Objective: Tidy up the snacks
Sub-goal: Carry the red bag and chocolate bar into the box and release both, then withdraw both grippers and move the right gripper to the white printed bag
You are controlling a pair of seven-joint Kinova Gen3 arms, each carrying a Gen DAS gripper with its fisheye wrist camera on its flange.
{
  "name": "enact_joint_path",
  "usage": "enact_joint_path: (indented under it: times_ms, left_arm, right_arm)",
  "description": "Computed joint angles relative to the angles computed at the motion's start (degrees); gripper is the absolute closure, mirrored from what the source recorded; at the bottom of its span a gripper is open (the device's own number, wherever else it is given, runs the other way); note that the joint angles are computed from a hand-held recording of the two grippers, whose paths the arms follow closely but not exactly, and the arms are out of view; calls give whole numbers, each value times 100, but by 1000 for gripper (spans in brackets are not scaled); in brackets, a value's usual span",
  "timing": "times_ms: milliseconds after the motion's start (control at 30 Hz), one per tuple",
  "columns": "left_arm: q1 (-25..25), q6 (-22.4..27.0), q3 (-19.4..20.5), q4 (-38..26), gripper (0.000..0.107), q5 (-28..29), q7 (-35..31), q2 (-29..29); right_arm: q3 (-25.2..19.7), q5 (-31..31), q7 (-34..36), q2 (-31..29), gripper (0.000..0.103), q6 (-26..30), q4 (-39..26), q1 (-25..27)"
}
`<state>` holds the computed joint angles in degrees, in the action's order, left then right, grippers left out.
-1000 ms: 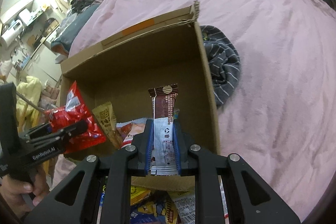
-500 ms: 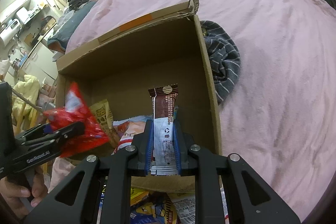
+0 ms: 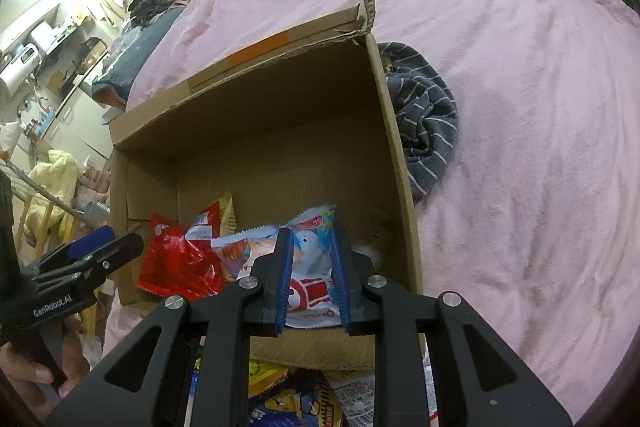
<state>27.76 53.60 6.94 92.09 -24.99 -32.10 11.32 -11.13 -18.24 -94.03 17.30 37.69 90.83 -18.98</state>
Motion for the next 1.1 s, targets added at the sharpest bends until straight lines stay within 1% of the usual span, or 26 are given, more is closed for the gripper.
enact_joint_path:
  times_ms: [33,67,100,133,433,467,500,567,700,767,867,967,1000,1100]
  left_arm:
    - [25,9,3,1,29,-43,19,-2]
    - [39,13,5,2,29,-72,27,-6]
    - [51,16,9,6,29,-99,31,-11]
    - [56,7,14,15,29,-108,29,-23]
    - [114,-49,49,167,29,-270,290,-161]
    - [150,-28,57,180,29,-363,365,-166]
    - [195,8,69,186,29,-474,433,-168]
    - [282,82,107,186,29,-669,528,-177]
    - [346,112,164,243,29,-847,728,-278]
    - [351,68,197,322,29,-915,842,-384]
    - [339,77,287,387,29,-1001,898,-520]
    - [364,121,394,496,18,-1125,1083,-659]
    - [362,132,430,533,16,-1135,1156,-705]
    - [317,169,538,636,16,-1022,1257,-824]
  right_arm:
    - [-5,-1,7,-19,75,-31,20,-5]
    - [1,11,0,-35,65,-56,36,-16]
    - [-28,-38,63,-51,48,-110,77,21]
    - [-65,-107,131,-90,43,-199,136,56]
    - [-74,-202,240,-201,40,-260,195,48]
    - [-52,-171,196,-243,33,-319,229,14]
    - [-20,-98,130,-291,19,-389,272,-42]
    - [-6,-1,58,-462,10,-685,454,-115]
    - [-64,-88,113,-679,9,-874,636,-79]
    - [-56,-138,83,-788,8,-897,718,-67]
    - [-87,-360,215,-923,8,-885,813,11]
    - [-81,-441,323,-1084,5,-981,958,-8]
    - [-77,-466,349,-1144,3,-1022,1027,-21]
    - [-58,-578,416,-1312,1,-1072,1208,-57]
